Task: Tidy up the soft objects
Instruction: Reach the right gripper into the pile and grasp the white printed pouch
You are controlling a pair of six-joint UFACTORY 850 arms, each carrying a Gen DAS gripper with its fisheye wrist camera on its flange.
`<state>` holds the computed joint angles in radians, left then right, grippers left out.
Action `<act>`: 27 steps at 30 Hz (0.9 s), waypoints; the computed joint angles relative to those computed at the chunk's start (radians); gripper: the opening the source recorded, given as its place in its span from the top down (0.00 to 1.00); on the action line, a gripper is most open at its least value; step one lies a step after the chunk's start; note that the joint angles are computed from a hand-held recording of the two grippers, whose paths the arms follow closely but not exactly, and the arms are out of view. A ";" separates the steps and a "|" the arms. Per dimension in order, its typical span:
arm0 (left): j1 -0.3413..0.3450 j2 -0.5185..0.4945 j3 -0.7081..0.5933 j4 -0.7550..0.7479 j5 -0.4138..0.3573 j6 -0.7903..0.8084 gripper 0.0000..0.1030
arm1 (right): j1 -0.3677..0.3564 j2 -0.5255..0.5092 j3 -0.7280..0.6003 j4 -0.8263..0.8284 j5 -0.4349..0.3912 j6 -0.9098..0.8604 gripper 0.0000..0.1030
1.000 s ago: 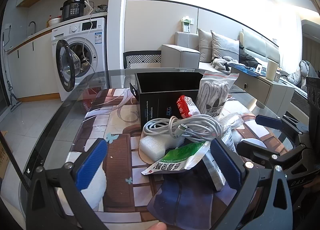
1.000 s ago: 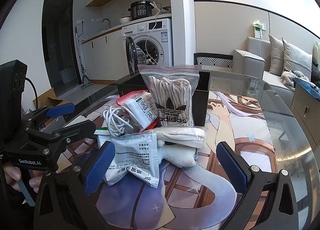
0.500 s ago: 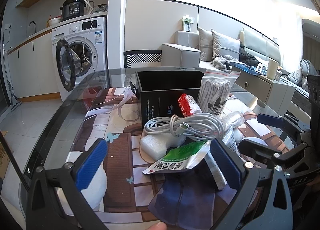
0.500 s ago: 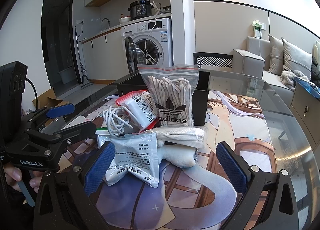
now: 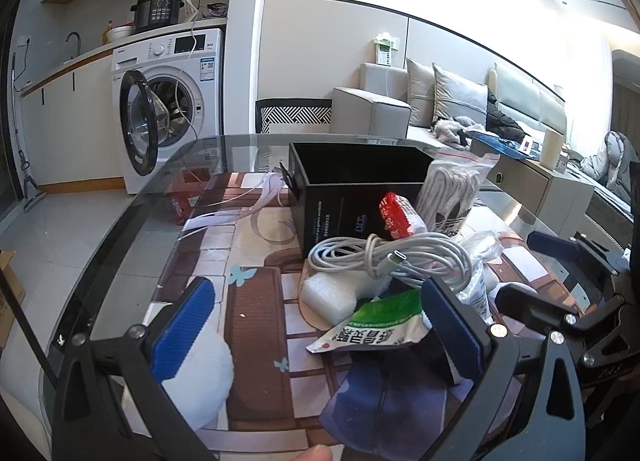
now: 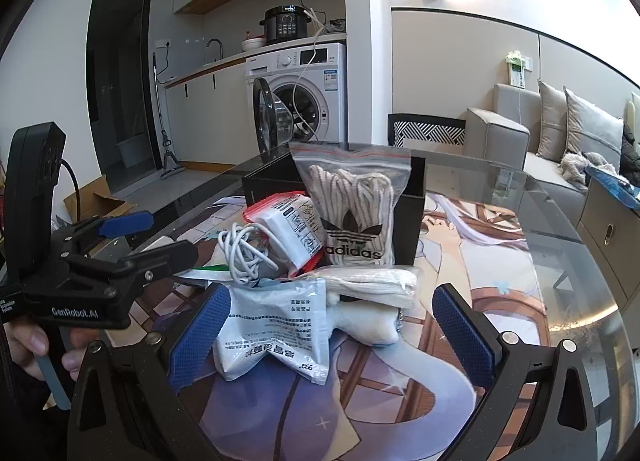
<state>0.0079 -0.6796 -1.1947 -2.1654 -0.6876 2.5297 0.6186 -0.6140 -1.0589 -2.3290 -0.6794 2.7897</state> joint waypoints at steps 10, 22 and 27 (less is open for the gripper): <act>0.013 -0.001 -0.011 0.015 -0.014 -0.059 0.00 | -0.001 -0.026 -0.058 -0.031 0.140 -0.044 0.00; 0.014 -0.003 -0.016 0.012 -0.009 -0.064 0.00 | 0.002 -0.076 -0.134 0.034 0.242 -0.096 0.03; 0.014 -0.006 -0.021 0.021 -0.005 -0.074 0.00 | -0.011 -0.095 -0.164 0.040 0.292 -0.091 0.18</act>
<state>0.0218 -0.6860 -1.2161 -2.1442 -0.6921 2.4553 0.6077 -0.7088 -1.2233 -2.2893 -0.3877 2.6986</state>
